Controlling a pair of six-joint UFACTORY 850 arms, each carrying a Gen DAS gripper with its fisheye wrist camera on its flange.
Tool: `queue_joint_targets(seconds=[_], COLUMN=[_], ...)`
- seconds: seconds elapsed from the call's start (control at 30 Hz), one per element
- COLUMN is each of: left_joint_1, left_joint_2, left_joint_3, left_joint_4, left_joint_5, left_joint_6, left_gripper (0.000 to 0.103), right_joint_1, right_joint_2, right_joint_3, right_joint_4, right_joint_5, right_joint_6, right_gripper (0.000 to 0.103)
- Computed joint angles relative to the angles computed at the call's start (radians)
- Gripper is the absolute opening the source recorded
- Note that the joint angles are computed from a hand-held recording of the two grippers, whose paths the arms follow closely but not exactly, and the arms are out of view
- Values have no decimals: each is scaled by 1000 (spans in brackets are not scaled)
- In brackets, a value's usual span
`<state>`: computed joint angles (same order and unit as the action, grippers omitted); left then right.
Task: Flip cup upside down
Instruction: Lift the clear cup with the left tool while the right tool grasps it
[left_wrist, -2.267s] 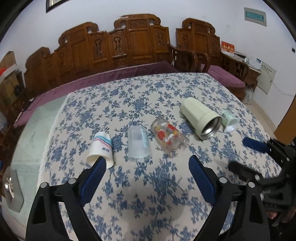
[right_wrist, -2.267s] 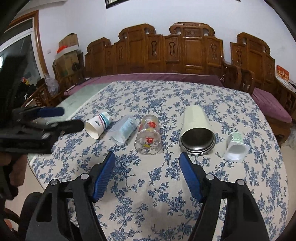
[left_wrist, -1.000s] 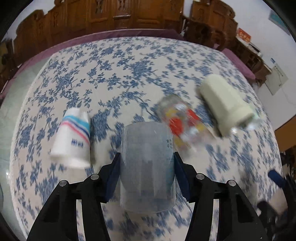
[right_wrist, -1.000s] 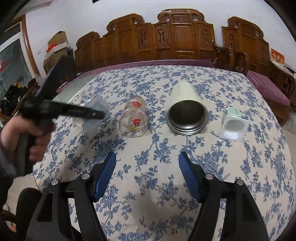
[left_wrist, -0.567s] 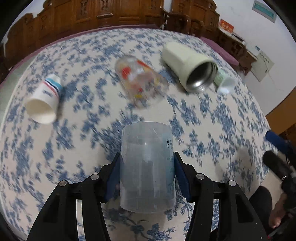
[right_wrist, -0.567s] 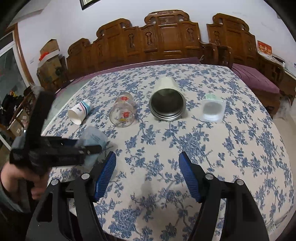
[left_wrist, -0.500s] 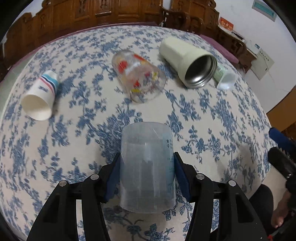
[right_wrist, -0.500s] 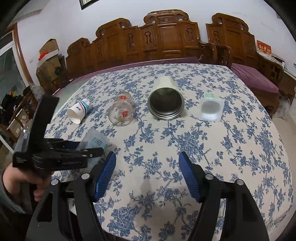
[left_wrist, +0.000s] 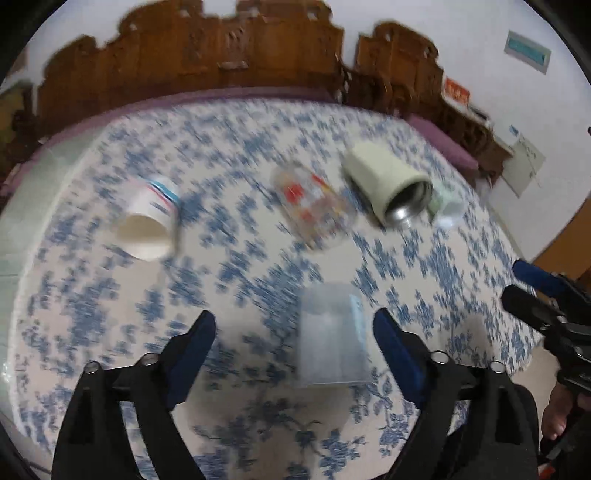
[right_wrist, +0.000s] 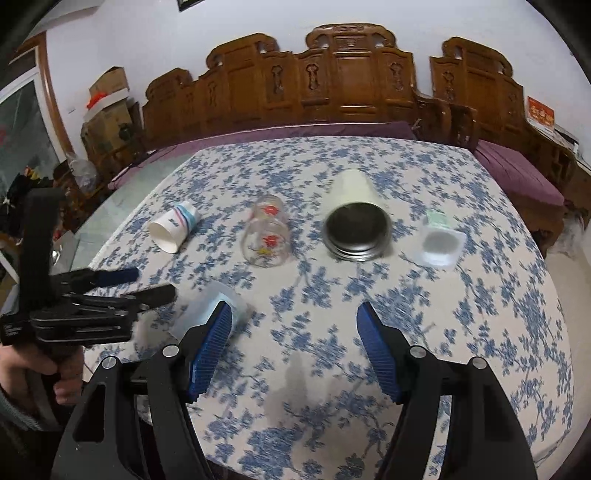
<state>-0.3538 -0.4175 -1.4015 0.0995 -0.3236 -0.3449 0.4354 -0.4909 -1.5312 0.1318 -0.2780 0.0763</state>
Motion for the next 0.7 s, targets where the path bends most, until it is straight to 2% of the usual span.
queue_joint_targets(seconds=[0.07, 0.17, 0.37, 0.57, 0.7], left_joint_1=[6, 23, 57, 85, 91], left_joint_2=[39, 94, 160, 165, 152], left_joint_3=[38, 94, 181, 216, 219], left_joint_4=[153, 389, 792, 925, 943], left_joint_5=[32, 67, 80, 82, 80], left_joint_6=[-147, -395, -795, -948, -960], left_gripper=[95, 95, 95, 95, 95], right_joint_1=[8, 16, 32, 48, 51], right_joint_2=[-23, -65, -236, -388, -486], right_joint_3=[-40, -99, -328, -536, -681], right_joint_4=[27, 69, 180, 187, 188], right_joint_5=[-31, -81, -310, -494, -606], right_joint_6=[-29, -60, -75, 10, 78], right_gripper=[73, 73, 73, 73, 73])
